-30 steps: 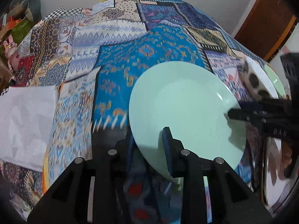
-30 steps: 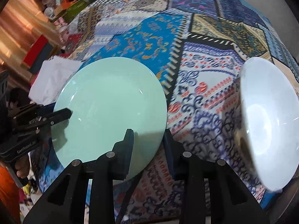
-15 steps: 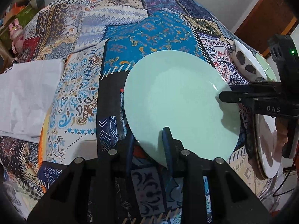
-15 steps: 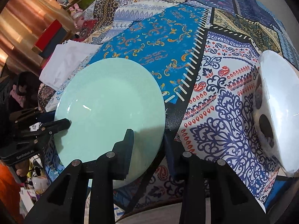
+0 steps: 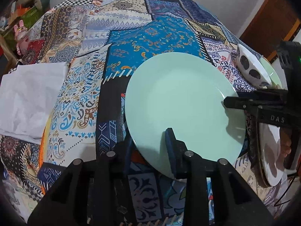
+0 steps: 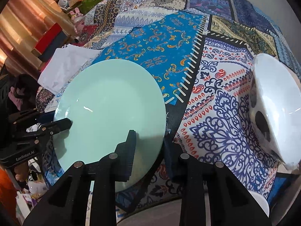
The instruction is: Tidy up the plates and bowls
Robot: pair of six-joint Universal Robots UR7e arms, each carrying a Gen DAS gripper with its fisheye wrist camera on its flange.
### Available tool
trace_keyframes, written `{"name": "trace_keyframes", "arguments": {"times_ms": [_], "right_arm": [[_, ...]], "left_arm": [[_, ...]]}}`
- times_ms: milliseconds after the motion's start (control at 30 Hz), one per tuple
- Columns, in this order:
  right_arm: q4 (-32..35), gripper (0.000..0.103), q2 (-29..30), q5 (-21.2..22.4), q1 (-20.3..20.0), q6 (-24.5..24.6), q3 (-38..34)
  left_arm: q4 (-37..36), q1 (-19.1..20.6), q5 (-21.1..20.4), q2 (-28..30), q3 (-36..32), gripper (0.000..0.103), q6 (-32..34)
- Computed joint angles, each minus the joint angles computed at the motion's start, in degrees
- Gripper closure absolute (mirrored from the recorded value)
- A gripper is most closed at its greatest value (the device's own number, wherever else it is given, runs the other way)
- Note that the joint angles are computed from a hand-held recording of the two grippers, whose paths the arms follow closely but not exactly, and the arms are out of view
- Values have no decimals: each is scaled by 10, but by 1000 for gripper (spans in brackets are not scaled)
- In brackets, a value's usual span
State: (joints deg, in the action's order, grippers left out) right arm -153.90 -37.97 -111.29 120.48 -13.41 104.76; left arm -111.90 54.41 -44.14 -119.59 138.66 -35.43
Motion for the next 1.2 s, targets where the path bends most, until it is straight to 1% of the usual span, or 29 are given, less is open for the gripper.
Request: {"name": "trace_keyframes", "arguments": {"times_ms": [167,400,500,667,967,1200], "right_arm": [[-22,78,-20,16,-1,4,20],[-57,78,-58,30,0,-4,55],[-67,78,-76,36,1,-8,68],[-88,78,-110,42,0,-12,95],[-115,78,-181,50,-6,-16,150],[-125,78,-228,52,-15,-13,189]], "left_arm": [[37,-30,6,-18,-1,70,-38],[129,-114,27,-51,-9,70,-127],[169,-148,36,-55,-14,70,-166],[218,-200,40,-57,-21,70,-218],[262,-281,37,-39,-28,70,-290],[255,-326,22,-18,-23,70,-319]]}}
